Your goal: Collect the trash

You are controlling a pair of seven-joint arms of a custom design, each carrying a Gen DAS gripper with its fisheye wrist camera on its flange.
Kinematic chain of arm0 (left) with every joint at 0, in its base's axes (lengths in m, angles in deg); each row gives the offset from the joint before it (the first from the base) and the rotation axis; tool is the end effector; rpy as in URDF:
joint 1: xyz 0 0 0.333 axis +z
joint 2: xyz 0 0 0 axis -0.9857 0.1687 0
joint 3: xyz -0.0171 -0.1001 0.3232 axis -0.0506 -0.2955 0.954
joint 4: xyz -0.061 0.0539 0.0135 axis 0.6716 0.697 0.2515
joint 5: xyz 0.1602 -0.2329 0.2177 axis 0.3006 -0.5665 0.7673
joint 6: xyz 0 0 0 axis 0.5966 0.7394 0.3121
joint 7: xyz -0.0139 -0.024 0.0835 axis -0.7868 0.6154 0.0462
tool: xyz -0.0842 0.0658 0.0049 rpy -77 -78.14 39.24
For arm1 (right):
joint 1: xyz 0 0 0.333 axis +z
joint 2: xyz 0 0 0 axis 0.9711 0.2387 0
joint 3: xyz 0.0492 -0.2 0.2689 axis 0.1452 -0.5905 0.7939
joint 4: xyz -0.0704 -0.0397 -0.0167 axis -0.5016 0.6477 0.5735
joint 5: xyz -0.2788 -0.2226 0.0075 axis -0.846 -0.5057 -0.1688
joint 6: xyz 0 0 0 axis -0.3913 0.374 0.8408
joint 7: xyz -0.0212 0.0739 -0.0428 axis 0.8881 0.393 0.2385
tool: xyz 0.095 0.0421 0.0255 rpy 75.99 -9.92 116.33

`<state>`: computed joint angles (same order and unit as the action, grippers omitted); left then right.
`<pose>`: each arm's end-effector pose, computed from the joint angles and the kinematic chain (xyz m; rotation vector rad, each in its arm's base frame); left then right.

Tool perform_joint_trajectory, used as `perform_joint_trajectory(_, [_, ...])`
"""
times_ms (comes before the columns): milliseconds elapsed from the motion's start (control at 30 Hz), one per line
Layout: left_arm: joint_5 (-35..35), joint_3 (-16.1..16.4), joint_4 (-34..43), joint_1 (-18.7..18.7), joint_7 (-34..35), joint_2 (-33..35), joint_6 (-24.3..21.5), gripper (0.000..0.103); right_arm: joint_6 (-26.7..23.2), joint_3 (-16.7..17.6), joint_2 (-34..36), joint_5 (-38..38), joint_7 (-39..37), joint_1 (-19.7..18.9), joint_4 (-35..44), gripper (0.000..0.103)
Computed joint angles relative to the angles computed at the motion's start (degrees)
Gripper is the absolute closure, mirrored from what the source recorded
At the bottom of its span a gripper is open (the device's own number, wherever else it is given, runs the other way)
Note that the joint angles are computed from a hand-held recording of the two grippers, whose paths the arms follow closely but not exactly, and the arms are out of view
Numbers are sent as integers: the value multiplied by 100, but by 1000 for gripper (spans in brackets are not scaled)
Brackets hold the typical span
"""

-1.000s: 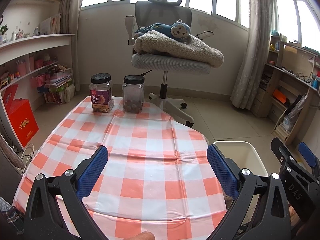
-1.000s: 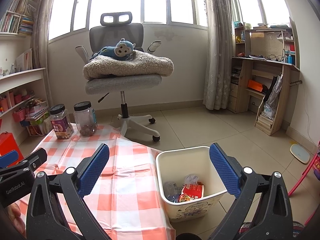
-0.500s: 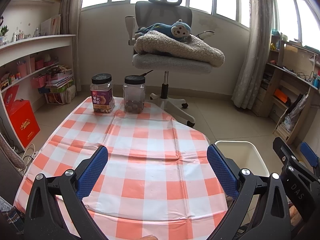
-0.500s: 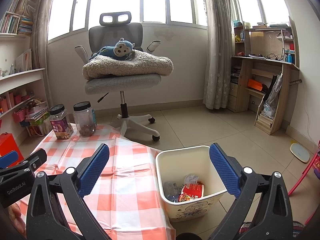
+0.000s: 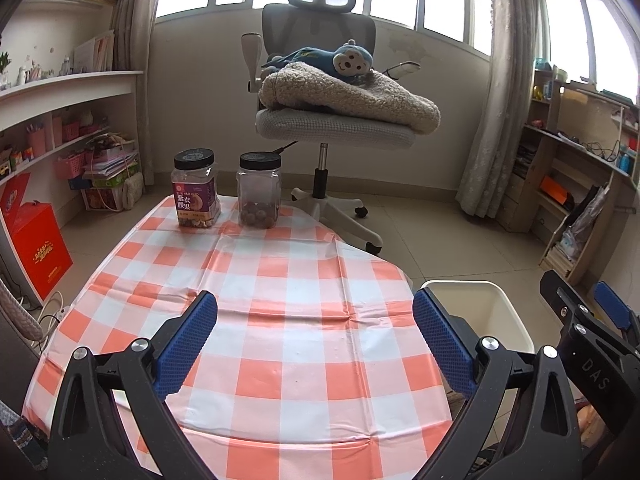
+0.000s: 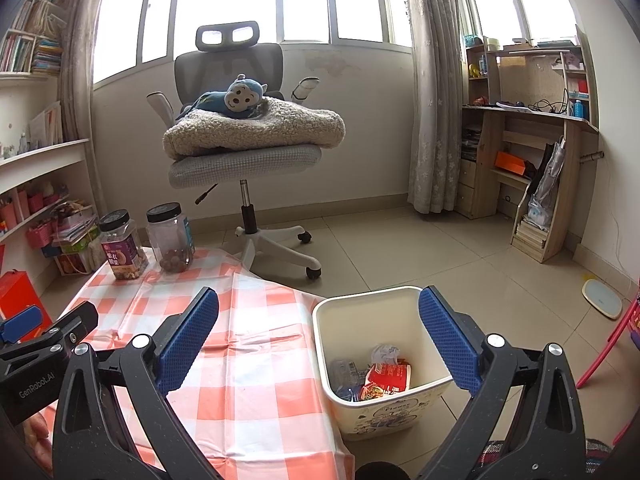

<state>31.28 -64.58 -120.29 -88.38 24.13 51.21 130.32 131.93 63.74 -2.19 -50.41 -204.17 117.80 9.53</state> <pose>0.6742 -0.2274 0.4453 -1.4218 1.8671 -1.1641 0.6095 0.4054 0.4419 -1.1106 1.9049 -1.2390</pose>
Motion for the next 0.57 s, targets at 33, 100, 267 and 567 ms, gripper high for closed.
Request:
perform_joint_trajectory(33, [2,-16,32,5,19,19,-13,8,-6,-1,-2,1,-2,2,-4,7])
perform_joint_trajectory(100, [8,32,28,-37,14,15,15,9,-12,1,2,3,-15,4,0,7])
perform_joint_trajectory(267, [-4,150,49,-125,-34,7,46,9,-21,-3,10,5,-6,11,10,7])
perform_joint_trajectory(567, [-9,303,89,-238,-225,-30,-135,8,-48,-6,12,-17,-5,24,4,7])
